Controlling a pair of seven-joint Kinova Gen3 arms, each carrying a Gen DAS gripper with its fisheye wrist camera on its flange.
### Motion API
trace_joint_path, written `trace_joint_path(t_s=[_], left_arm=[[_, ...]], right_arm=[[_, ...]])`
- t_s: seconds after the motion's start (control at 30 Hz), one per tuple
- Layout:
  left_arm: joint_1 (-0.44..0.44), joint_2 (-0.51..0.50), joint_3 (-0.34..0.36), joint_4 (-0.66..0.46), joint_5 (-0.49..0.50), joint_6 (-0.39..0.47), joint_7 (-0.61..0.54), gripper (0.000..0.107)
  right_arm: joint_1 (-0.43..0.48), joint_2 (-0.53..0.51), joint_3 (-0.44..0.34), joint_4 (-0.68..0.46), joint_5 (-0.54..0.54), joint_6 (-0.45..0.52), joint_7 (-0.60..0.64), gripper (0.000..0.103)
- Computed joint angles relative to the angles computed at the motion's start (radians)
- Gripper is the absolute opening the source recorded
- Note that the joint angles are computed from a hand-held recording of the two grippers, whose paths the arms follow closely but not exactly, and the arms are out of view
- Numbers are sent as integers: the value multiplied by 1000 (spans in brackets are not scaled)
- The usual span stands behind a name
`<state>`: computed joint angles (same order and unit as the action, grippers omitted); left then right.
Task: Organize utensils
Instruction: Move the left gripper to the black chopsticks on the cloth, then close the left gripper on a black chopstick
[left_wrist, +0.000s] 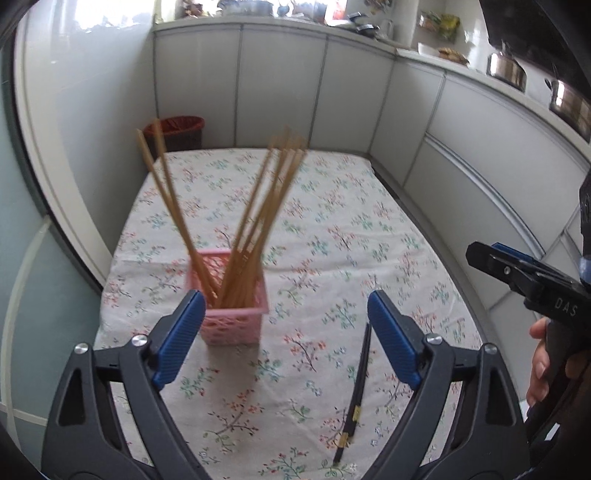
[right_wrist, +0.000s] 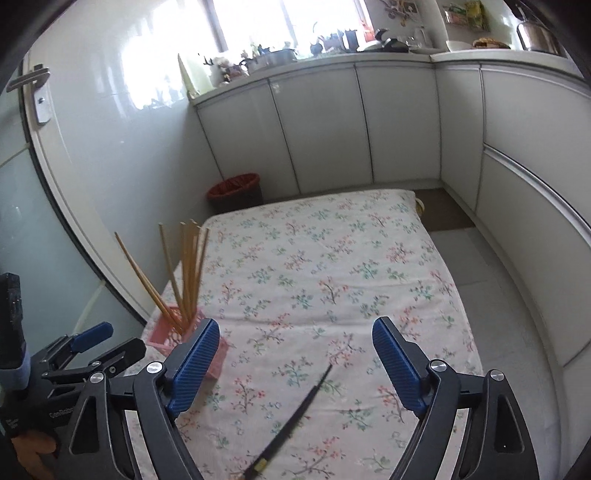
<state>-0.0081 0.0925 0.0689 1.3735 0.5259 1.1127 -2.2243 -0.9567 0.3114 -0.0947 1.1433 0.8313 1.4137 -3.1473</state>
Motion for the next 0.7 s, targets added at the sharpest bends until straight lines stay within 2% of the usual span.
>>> trace_joint_path(t_s=[0.2,0.33,0.47,0.57,0.63,0.67,0.7], left_arm=[[70,40,37,-28,-99,75,79,89],[129,103,65,-72,-173,159,123,89],[186,159,78,-96,-239,199,178,87],[207,205,80,-126,-257,232,225,74],[211,236,81,-149,-258,258,250,54],[212,253,80,-163,-259,277,265,50],[213,271,80,-177,-257,296,283,41]], right_arm=[[56,-41,-20,72,-138,48,-39,87],[105,-67,-39,128,-221,44,-60,87],[142,-86,-54,173,-273,26,-67,87],[164,-91,-62,189,-296,13,-58,87],[175,-91,-65,194,-309,5,-45,87],[179,-89,-66,194,-314,2,-37,87],[183,-88,-67,195,-318,-1,-30,87]])
